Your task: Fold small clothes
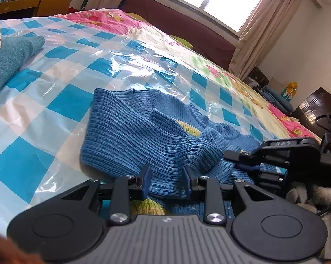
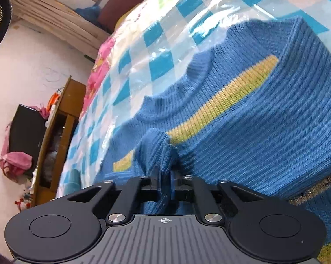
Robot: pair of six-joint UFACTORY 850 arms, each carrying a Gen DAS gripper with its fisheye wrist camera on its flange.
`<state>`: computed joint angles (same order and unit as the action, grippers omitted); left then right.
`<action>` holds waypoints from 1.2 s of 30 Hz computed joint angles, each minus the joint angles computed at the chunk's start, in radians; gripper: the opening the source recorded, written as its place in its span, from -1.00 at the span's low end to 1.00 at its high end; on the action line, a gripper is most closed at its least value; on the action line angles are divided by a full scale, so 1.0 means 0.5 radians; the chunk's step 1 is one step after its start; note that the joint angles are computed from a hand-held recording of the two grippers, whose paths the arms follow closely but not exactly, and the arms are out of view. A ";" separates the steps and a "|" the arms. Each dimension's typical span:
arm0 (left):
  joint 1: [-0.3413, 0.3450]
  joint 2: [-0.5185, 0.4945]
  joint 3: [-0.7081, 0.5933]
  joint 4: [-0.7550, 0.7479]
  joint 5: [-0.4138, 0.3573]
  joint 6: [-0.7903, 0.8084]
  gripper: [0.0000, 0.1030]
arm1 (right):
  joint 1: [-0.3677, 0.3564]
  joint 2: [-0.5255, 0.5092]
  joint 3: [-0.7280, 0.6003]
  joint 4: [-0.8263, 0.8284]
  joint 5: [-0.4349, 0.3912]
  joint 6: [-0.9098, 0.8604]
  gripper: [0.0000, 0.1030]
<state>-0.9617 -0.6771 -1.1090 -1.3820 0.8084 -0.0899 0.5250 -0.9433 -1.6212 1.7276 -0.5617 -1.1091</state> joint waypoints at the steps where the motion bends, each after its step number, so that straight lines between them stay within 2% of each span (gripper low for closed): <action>1: -0.002 0.001 0.000 -0.002 0.005 0.000 -0.32 | -0.005 0.019 0.011 0.038 -0.012 -0.041 -0.84; 4: -0.009 0.016 0.001 -0.029 0.041 0.013 -0.30 | -0.029 0.099 0.069 0.245 -0.071 -0.250 -0.85; 7: -0.013 0.043 0.009 -0.030 0.113 0.027 -0.04 | -0.067 0.241 0.213 0.564 -0.138 -0.592 -0.85; 12: 0.000 0.037 -0.045 -0.068 0.192 0.191 0.10 | -0.133 0.480 0.552 1.112 -0.164 -1.288 -0.85; 15: 0.025 -0.014 -0.100 -0.111 0.117 0.275 0.18 | -0.145 0.430 0.574 1.049 0.016 -1.249 -0.85; 17: 0.044 -0.064 -0.152 -0.221 0.015 0.408 0.18 | -0.143 0.351 0.522 0.800 0.183 -1.037 -0.85; 18: 0.050 -0.078 -0.168 -0.272 -0.027 0.471 0.18 | -0.148 0.326 0.510 0.700 0.209 -0.915 -0.84; 20: 0.061 -0.084 -0.162 -0.291 -0.091 0.475 0.18 | -0.164 0.298 0.513 0.645 0.173 -0.795 -0.79; 25: 0.058 -0.093 -0.160 -0.279 -0.087 0.441 0.19 | -0.177 0.320 0.526 0.733 0.189 -0.917 -0.75; 28: 0.052 -0.101 -0.168 -0.280 -0.080 0.448 0.19 | -0.196 0.297 0.486 0.648 0.159 -0.803 -0.63; 30: 0.049 -0.090 -0.148 -0.254 -0.077 0.404 0.19 | -0.205 0.290 0.484 0.633 0.149 -0.770 -0.50; 32: 0.052 -0.083 -0.129 -0.216 -0.079 0.345 0.19 | -0.220 0.277 0.459 0.479 0.125 -0.592 -0.18; 36: 0.055 -0.082 -0.122 -0.187 -0.080 0.305 0.19 | -0.232 0.228 0.395 0.356 0.143 -0.386 -0.24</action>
